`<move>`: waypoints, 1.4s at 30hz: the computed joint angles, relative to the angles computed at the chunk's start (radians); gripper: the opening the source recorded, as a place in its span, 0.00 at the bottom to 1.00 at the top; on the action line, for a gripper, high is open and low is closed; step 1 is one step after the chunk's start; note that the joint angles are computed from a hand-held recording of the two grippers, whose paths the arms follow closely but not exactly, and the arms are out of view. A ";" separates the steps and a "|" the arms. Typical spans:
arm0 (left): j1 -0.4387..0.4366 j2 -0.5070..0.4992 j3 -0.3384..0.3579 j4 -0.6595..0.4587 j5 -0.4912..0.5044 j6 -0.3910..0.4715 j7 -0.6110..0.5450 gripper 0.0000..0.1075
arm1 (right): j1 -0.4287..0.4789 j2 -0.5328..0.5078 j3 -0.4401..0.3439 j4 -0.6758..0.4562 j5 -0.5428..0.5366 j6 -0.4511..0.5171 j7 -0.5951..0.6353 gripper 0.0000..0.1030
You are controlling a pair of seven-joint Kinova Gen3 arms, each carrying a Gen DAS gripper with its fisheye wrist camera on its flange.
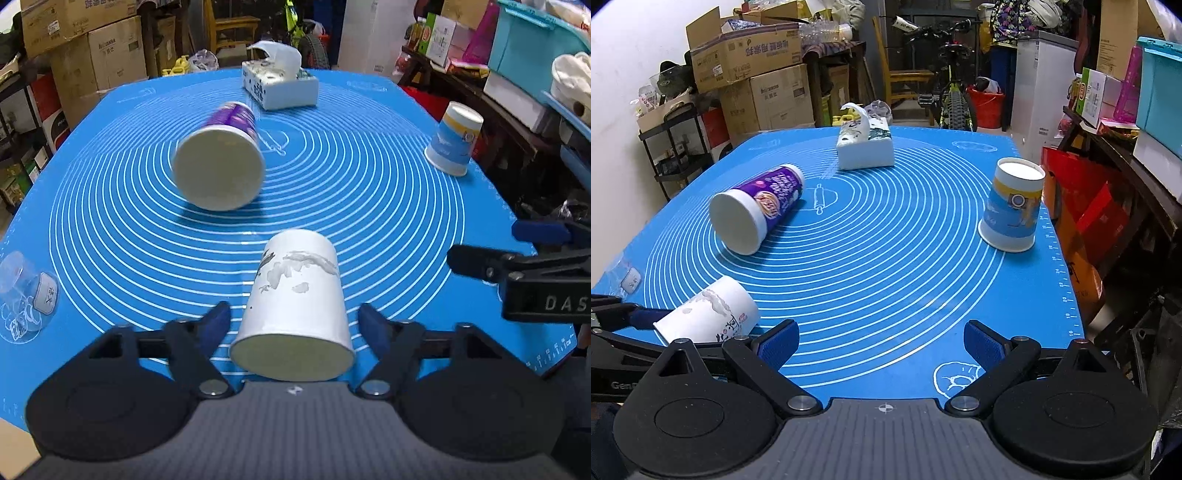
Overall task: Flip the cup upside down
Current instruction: 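Lift the white paper cup off the mat with the left gripper, then grasp the white cup with the right gripper while the left gripper releases it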
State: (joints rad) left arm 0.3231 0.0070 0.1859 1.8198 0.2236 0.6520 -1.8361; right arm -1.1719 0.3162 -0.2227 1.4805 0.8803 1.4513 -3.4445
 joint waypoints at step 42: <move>-0.101 -0.034 -0.064 -0.032 -0.102 -0.073 0.032 0.90 | 0.057 0.109 0.090 -0.247 -0.084 -0.171 0.210 0.92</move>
State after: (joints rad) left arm 0.2221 -0.0272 0.1223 1.7880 0.1220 0.5792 -1.8039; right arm -1.1152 0.4254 -0.1327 1.2335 0.7966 1.2807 -3.2343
